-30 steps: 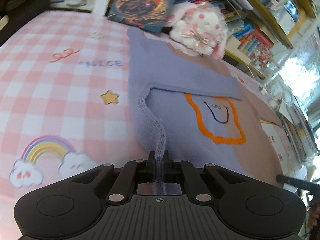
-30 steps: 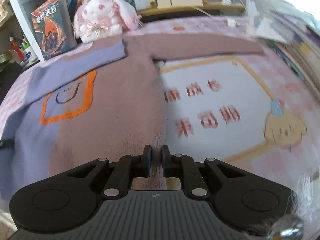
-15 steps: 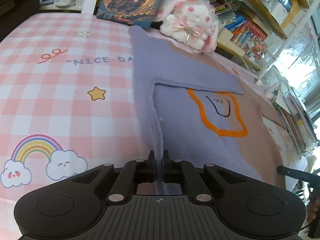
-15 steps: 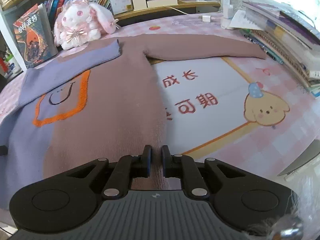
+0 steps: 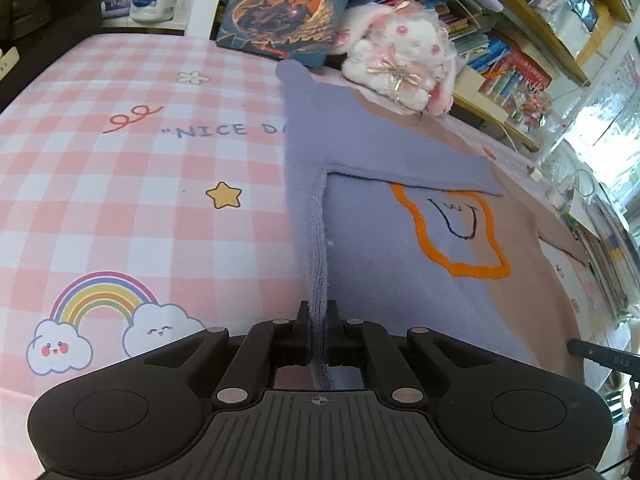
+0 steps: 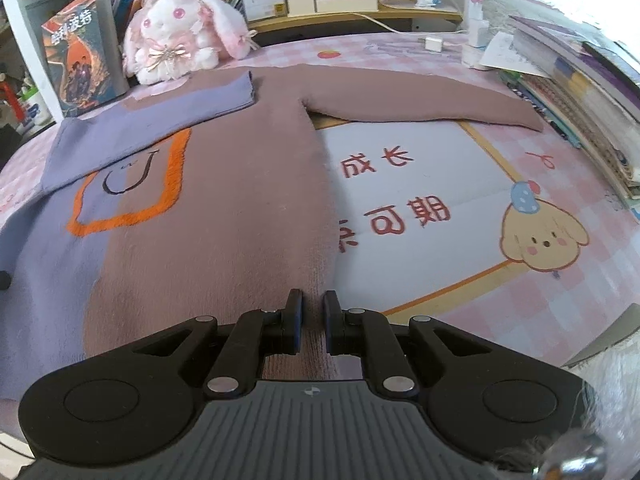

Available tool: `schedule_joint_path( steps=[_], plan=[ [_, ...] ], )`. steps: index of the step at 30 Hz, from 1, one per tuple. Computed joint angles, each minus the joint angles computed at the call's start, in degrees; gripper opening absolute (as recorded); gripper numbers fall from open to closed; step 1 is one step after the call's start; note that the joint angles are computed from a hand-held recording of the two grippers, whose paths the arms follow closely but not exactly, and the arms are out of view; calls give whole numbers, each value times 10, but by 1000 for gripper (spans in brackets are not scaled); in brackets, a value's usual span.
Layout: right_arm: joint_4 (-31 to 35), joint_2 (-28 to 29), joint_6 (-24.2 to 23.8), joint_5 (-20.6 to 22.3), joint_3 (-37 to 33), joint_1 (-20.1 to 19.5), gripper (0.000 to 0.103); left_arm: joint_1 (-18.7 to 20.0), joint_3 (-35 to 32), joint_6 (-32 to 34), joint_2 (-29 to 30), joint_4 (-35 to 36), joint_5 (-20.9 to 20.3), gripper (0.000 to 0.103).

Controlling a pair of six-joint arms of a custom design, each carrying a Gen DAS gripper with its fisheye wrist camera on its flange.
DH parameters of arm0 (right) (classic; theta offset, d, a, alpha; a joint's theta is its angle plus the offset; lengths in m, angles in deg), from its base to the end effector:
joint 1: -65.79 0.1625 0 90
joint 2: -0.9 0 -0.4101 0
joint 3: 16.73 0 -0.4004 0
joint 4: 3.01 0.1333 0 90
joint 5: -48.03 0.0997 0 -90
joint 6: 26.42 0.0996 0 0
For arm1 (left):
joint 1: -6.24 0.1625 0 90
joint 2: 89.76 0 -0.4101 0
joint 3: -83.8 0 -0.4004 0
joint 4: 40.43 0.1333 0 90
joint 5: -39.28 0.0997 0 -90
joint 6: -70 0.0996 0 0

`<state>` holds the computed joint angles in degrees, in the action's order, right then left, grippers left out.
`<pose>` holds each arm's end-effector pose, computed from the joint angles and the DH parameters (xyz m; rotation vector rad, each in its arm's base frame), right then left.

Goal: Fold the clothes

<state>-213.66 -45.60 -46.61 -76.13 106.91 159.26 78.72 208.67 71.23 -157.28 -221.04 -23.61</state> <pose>0.1075 -0.4949 0.0785 0.1982 -2.3410 0.8165 0.0184 -0.5352 0.1849 0.2414 2.6237 -0.8668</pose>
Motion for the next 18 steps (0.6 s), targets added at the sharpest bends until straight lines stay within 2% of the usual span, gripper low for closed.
schedule_joint_path(
  steps=[3, 5, 7, 9, 12, 14, 18],
  plan=[
    [33, -19, 0, 22, 3, -10, 10, -2, -1, 1, -1, 7, 7, 6],
    [59, -36, 0, 43, 8, -19, 11, -11, -2, -13, -2, 16, 31, 9],
    [94, -54, -2, 60, 10, -26, 16, -23, -3, -28, -3, 25, 61, 21],
    [126, -72, -8, 78, 11, -32, 39, -56, 4, -27, 3, 1, 135, 24],
    [147, -91, -32, 104, 10, -42, 40, -107, 2, 26, 39, -74, 235, 25],
    [160, -97, -56, 120, 3, -49, 40, -129, -23, 98, 81, -119, 241, 25],
    [191, -101, -119, 150, -25, -60, 40, -145, -108, 184, 178, -128, 199, 34]
  ],
)
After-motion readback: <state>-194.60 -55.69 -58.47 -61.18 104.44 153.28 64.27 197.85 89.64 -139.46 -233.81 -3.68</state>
